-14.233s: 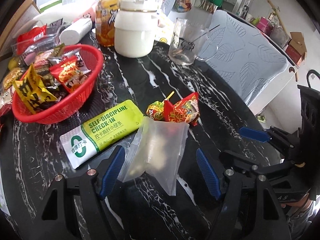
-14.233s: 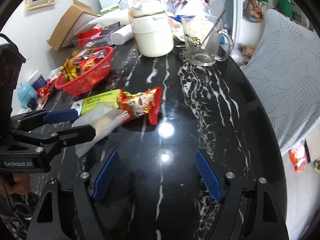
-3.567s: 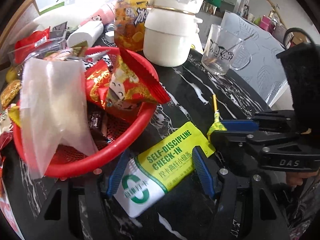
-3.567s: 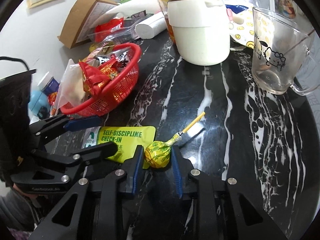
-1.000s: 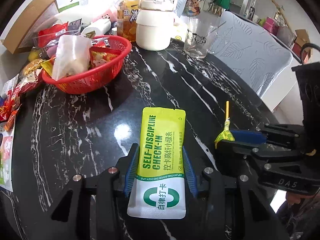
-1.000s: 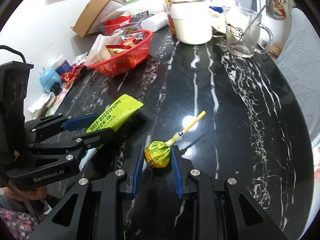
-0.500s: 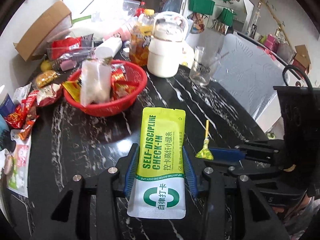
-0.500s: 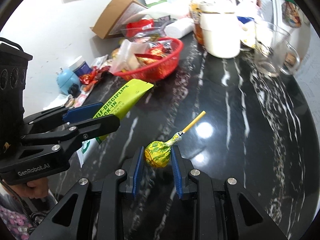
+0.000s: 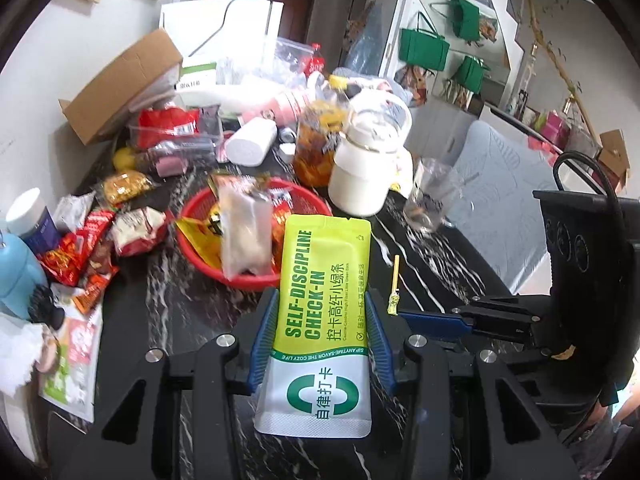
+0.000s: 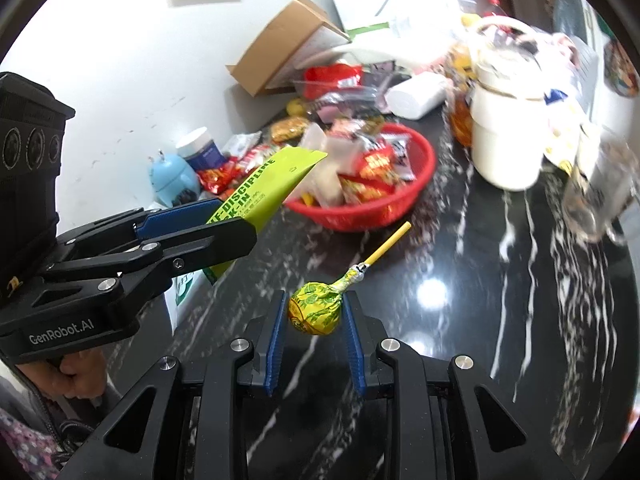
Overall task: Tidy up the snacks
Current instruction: 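Lift the check-in packet and lollipop and carry both over the red basket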
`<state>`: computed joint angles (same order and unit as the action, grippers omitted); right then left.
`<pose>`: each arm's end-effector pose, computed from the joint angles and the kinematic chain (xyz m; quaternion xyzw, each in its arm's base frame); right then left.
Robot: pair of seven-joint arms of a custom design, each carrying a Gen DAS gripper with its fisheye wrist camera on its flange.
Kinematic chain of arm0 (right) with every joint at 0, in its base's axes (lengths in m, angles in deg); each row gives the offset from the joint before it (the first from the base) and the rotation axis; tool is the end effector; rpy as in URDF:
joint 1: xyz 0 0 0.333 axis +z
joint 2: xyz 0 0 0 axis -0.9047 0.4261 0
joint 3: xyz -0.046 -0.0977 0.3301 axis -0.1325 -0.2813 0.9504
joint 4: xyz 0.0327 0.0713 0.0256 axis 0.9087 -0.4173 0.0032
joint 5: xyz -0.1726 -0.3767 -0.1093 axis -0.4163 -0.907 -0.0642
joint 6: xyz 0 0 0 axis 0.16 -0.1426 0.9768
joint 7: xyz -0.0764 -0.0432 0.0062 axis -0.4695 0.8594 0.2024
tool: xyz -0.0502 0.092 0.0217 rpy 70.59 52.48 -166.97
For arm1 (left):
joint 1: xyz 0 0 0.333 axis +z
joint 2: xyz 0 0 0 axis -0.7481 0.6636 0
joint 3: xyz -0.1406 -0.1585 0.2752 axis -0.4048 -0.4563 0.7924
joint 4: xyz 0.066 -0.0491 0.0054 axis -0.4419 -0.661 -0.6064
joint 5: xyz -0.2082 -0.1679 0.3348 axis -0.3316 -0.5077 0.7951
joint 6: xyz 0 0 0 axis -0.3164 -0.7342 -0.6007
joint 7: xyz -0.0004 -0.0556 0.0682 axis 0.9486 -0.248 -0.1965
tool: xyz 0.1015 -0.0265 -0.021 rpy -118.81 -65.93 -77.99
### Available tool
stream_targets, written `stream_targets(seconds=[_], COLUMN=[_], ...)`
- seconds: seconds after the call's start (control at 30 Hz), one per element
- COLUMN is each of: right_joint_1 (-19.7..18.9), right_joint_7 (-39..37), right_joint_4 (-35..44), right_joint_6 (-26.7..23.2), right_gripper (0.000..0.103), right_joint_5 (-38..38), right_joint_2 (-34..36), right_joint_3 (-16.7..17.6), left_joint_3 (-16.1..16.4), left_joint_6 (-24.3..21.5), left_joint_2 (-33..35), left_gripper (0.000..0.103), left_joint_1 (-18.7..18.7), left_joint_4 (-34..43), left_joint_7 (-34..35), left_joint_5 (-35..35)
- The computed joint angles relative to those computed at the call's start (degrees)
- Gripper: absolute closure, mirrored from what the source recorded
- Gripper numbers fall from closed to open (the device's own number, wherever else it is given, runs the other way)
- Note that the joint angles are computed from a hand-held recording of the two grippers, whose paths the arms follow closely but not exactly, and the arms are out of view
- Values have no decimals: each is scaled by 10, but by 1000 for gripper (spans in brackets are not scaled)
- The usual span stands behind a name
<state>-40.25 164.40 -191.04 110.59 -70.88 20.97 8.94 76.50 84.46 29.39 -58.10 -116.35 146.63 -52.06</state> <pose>0.5406 0.3550 0.5368 -0.7141 0.5818 -0.0915 0.3784 0.5644 -0.1521 0.5664 -0.4912 0.7641 -0.3975 0.1298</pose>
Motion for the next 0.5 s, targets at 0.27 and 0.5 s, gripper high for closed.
stream_targets(seconds=[0.27, 0.5], right_joint_1=[-11, -24], right_joint_7=[-31, -46], right_joint_4=[63, 126], right_joint_6=[-1, -17], right_gripper=[76, 76], right_joint_5=[-3, -20], right_joint_2=[34, 69], right_joint_3=[1, 2], left_joint_3=[3, -6], left_joint_6=[21, 32], left_joint_2=[26, 64], left_gripper=[61, 61], left_joint_1=[5, 17], left_joint_4=[45, 100], left_joint_7=[30, 44], left_joint_5=[-27, -34])
